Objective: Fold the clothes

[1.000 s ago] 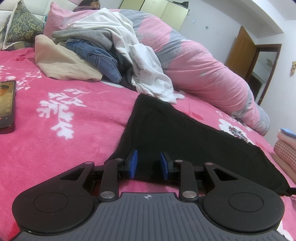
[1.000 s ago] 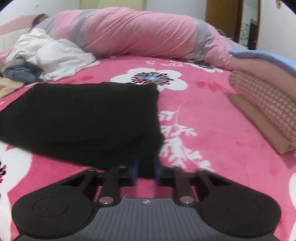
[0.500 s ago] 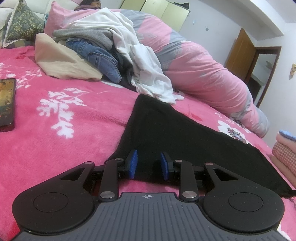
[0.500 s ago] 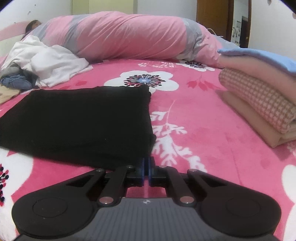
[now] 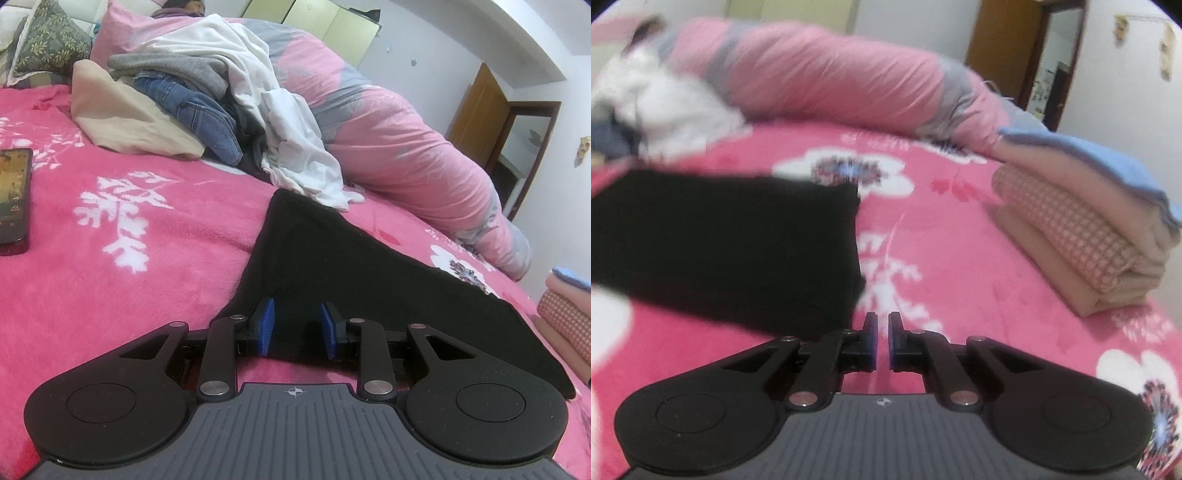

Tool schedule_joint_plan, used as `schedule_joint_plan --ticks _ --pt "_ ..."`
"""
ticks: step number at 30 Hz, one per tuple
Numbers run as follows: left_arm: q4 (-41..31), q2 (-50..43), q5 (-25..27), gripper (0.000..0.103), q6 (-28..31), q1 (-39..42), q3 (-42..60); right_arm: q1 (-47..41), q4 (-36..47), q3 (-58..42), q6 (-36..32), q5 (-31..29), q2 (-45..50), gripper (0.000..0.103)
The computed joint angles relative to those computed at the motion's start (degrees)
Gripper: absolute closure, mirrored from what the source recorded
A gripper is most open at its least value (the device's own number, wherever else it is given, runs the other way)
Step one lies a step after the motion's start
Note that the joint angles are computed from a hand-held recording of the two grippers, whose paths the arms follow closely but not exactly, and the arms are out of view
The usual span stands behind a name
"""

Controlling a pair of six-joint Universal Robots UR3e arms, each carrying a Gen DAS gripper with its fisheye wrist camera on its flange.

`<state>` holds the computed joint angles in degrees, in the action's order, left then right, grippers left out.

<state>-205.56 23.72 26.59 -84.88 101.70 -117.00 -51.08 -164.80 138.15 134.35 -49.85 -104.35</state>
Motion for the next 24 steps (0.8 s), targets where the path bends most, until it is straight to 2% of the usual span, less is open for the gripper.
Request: schedule_joint_plan --ticks 2,4,8,10,11,12,14,18,20,22,24 --pt "0.21 0.11 -0.06 0.075 -0.39 -0.12 0.15 0.48 4.04 -1.37 1.11 3.32 -1.32 0.098" --pt "0.38 0.13 -0.07 0.075 -0.67 -0.19 0.35 4.43 1.87 -1.55 1.95 3.49 0.48 0.098" --pt "0.53 0.29 -0.04 0.075 -1.13 -0.17 1.15 15.25 -6.29 -2.79 1.4 -0.51 10.3 0.098" --pt "0.43 0.29 -0.07 0.075 -1.06 -0.13 1.07 17.83 -11.48 -3.24 1.69 -5.06 15.73 0.098" --pt "0.37 0.3 -0.11 0.075 -1.03 -0.13 0.94 16.72 -12.53 -2.41 1.13 -4.61 16.68 0.098" --pt "0.33 0.32 -0.14 0.075 -1.01 -0.14 0.81 13.87 -10.5 -1.19 0.06 -1.96 15.38 0.097" --pt "0.37 0.42 -0.26 0.075 -1.09 -0.24 0.48 8.41 -0.87 -0.29 -1.96 0.58 9.59 0.097" --pt "0.51 0.61 -0.5 0.075 -1.36 -0.43 -0.25 2.49 13.04 -0.8 -3.78 -0.21 0.7 0.097" --pt "0.47 0.55 -0.46 0.075 -1.27 -0.37 -0.24 1.84 18.08 -2.25 -2.55 1.67 -1.69 0.096" --pt "0.48 0.55 -0.43 0.075 -1.19 -0.29 -0.19 2.95 18.32 -3.07 -0.75 5.03 -1.39 0.096" --pt "0.63 0.59 -0.41 0.075 -1.49 -0.35 0.17 8.04 11.15 -4.0 4.51 4.62 2.63 0.095"
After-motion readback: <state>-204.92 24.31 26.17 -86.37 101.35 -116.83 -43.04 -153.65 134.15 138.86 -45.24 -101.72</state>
